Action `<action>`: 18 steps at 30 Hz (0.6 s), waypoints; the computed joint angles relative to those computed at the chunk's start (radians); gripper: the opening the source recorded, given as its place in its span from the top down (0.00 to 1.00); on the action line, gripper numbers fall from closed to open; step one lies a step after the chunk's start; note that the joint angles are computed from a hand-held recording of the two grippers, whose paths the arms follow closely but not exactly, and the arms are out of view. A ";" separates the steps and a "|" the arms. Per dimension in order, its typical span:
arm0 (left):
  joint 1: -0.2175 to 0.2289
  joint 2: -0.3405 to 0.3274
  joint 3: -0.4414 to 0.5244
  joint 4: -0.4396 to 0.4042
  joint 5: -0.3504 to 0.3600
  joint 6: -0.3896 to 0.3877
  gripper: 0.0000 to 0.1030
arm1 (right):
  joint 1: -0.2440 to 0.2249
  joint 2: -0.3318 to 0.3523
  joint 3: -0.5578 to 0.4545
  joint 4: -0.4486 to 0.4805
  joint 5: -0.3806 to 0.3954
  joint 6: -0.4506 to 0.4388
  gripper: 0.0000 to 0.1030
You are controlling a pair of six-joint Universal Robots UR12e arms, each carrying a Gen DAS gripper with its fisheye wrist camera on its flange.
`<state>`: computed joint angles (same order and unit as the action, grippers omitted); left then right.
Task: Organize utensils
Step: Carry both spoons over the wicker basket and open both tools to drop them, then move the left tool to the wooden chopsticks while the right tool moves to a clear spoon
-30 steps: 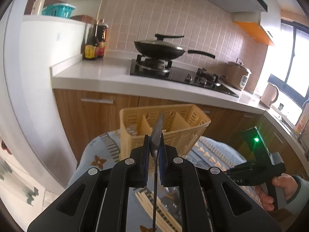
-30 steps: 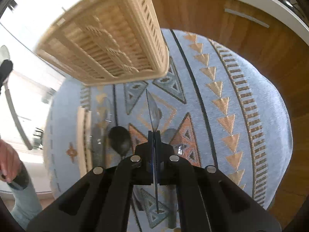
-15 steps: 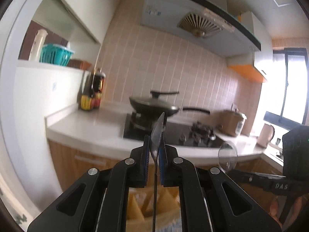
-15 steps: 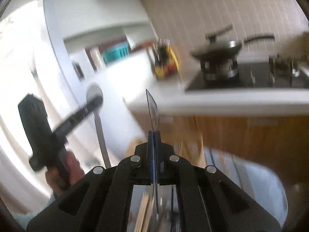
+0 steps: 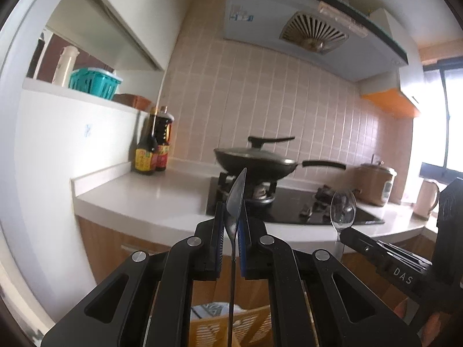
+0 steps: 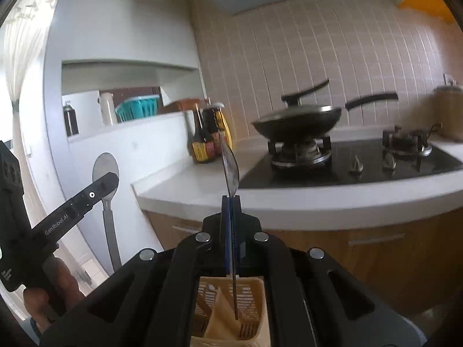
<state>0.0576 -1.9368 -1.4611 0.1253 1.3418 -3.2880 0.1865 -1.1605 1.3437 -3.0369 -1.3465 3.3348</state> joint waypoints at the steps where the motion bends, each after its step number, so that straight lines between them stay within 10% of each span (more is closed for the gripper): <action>1: -0.001 -0.002 -0.004 -0.002 0.006 0.005 0.94 | 0.001 0.000 0.008 -0.005 0.000 -0.005 0.99; 5: -0.001 -0.001 -0.027 0.000 0.011 0.012 0.92 | 0.004 -0.007 0.033 -0.015 0.001 -0.037 0.99; 9: 0.008 0.018 -0.061 -0.003 0.000 -0.003 0.61 | 0.001 -0.028 0.066 -0.018 0.008 -0.044 0.98; 18: 0.044 0.115 -0.149 -0.059 -0.041 -0.019 0.53 | -0.022 -0.100 0.145 0.040 0.076 -0.028 0.77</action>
<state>0.1021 -1.8222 -1.6100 0.0662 1.3007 -3.3075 0.1642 -1.2602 1.4887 -2.9969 -1.2707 3.3069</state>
